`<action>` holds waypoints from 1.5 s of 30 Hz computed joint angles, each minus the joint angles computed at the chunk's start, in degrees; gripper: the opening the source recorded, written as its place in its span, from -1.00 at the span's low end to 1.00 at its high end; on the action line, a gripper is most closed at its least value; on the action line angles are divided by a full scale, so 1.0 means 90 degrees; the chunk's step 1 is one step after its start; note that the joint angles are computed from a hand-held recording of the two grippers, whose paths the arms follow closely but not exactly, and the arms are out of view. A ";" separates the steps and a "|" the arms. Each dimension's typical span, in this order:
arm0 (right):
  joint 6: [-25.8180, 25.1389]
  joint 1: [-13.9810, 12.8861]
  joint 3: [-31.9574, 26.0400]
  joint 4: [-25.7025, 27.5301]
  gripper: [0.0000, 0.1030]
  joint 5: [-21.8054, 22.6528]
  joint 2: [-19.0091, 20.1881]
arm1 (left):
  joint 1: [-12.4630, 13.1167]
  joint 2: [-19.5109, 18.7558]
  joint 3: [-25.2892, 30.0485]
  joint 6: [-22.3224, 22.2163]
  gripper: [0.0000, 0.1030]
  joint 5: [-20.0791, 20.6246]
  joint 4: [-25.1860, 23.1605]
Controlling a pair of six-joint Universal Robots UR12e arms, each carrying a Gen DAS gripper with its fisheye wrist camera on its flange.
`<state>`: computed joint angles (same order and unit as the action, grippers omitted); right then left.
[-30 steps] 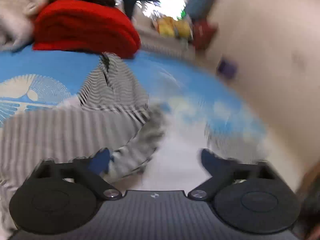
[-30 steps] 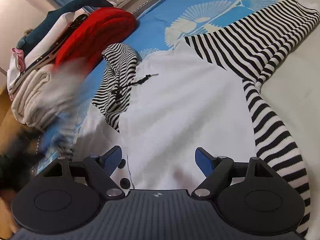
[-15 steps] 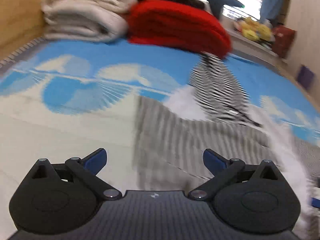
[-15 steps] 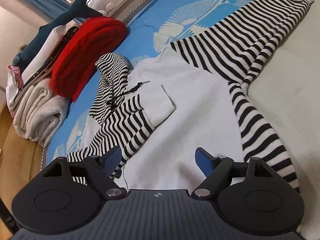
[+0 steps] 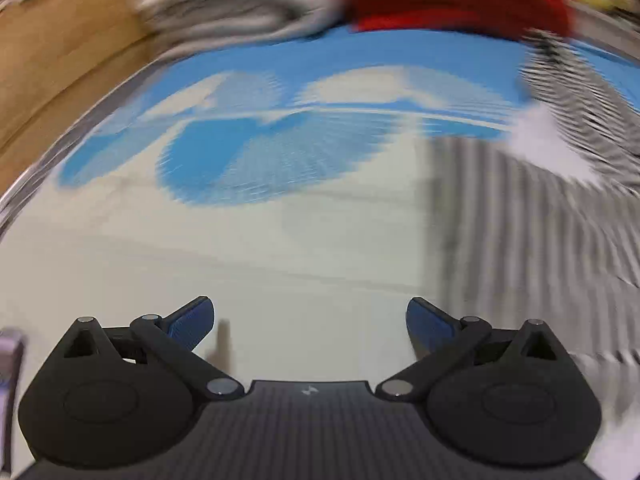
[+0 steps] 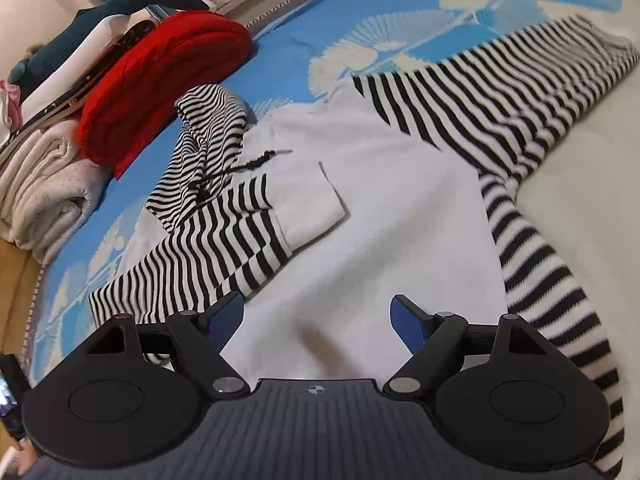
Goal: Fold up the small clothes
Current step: 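Lay the sleeve across the white front panel with the left gripper and release, then grasp the other striped sleeve cuff with the right gripper and lay it across the front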
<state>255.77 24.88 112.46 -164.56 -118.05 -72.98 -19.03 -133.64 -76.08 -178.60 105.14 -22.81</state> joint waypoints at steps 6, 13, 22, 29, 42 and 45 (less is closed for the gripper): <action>0.0180 -0.0007 0.0089 -0.0260 0.59 -0.0035 -0.0012 | 0.0238 0.0276 -0.0148 -0.1055 0.99 -0.0982 0.0008; 0.0439 0.0109 0.0206 0.0049 0.60 -0.0892 -0.0140 | 0.0178 0.0584 -0.0496 -0.1046 0.99 -0.1681 0.0663; 0.1294 0.0094 0.0857 0.0401 0.64 -0.1188 -0.0694 | -0.0030 0.0585 -0.0694 -0.0401 0.99 -0.1308 0.1209; 0.1852 0.0086 0.1120 0.0846 0.65 -0.1205 -0.0985 | -0.0062 0.0608 -0.0663 -0.1034 0.99 -0.1635 0.0915; 0.2819 -0.1007 0.2193 0.1019 0.64 -0.2034 -0.1723 | -0.0098 0.0489 -0.0402 -0.0967 0.99 -0.1620 0.0540; 0.2539 -0.1293 0.2335 0.0799 0.60 -0.2375 -0.1646 | 0.0016 0.0455 -0.0275 -0.1313 0.99 -0.1839 0.0174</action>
